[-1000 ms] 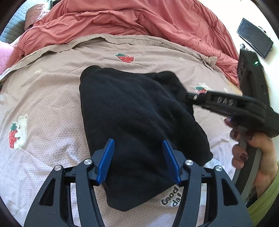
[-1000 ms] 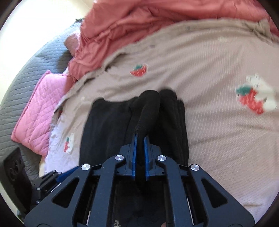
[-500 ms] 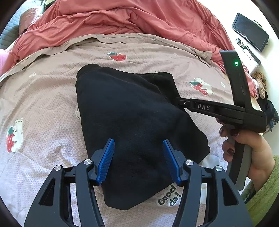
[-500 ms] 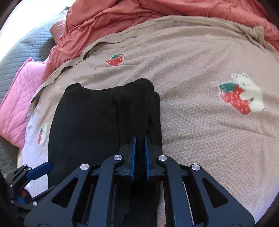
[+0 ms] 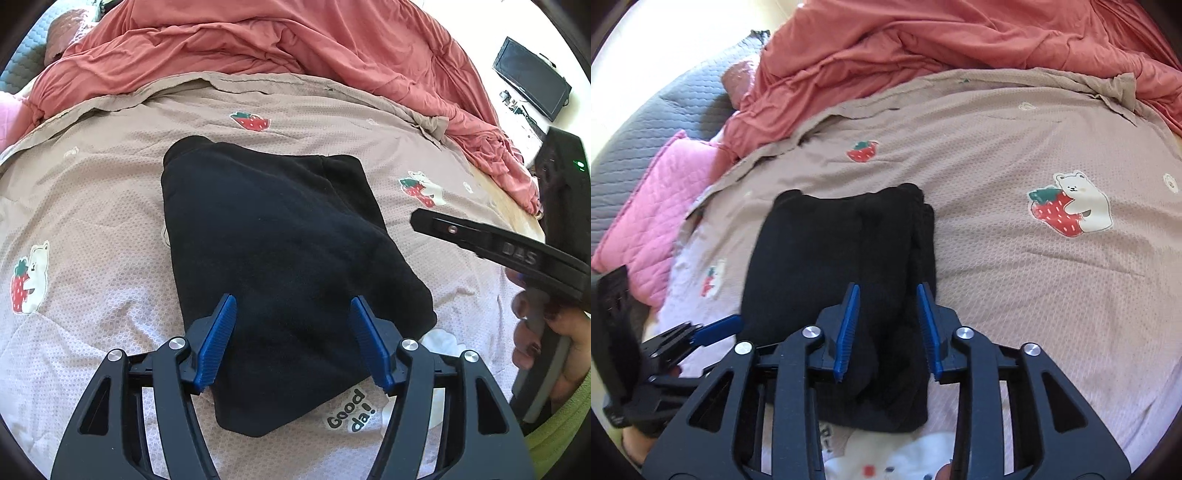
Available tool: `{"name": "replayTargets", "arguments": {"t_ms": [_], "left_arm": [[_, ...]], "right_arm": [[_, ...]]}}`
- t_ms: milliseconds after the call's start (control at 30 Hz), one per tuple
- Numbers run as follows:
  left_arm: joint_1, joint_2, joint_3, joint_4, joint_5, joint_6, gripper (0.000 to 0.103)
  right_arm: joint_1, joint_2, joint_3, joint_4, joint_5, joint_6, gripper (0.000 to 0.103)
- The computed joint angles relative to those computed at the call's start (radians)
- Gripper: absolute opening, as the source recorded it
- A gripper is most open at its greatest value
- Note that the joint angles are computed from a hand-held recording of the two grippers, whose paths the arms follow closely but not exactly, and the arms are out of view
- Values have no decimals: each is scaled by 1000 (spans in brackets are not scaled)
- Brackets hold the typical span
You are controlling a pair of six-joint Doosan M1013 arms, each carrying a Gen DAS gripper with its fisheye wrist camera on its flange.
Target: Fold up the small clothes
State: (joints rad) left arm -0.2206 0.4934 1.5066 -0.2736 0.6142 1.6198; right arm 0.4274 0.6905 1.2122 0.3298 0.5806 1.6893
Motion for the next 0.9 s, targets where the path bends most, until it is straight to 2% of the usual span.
{"name": "replayTargets", "arguments": {"t_ms": [133, 300, 600, 633, 700, 900], "left_arm": [[4, -8, 9, -14, -2, 13, 63], [12, -19, 27, 4, -12, -4, 63], [28, -9, 36, 5, 16, -34, 65], [28, -6, 34, 10, 20, -38, 66], [27, -2, 32, 16, 25, -43, 66], [30, 2, 33, 5, 31, -30, 66]], "right_arm": [[2, -17, 36, 69, 12, -65, 26], [11, -17, 45, 82, 41, -96, 27], [27, 9, 22, 31, 106, -99, 28], [25, 14, 20, 29, 118, -93, 25], [19, 19, 15, 63, 144, -116, 10], [15, 3, 40, 37, 168, -56, 10]]}}
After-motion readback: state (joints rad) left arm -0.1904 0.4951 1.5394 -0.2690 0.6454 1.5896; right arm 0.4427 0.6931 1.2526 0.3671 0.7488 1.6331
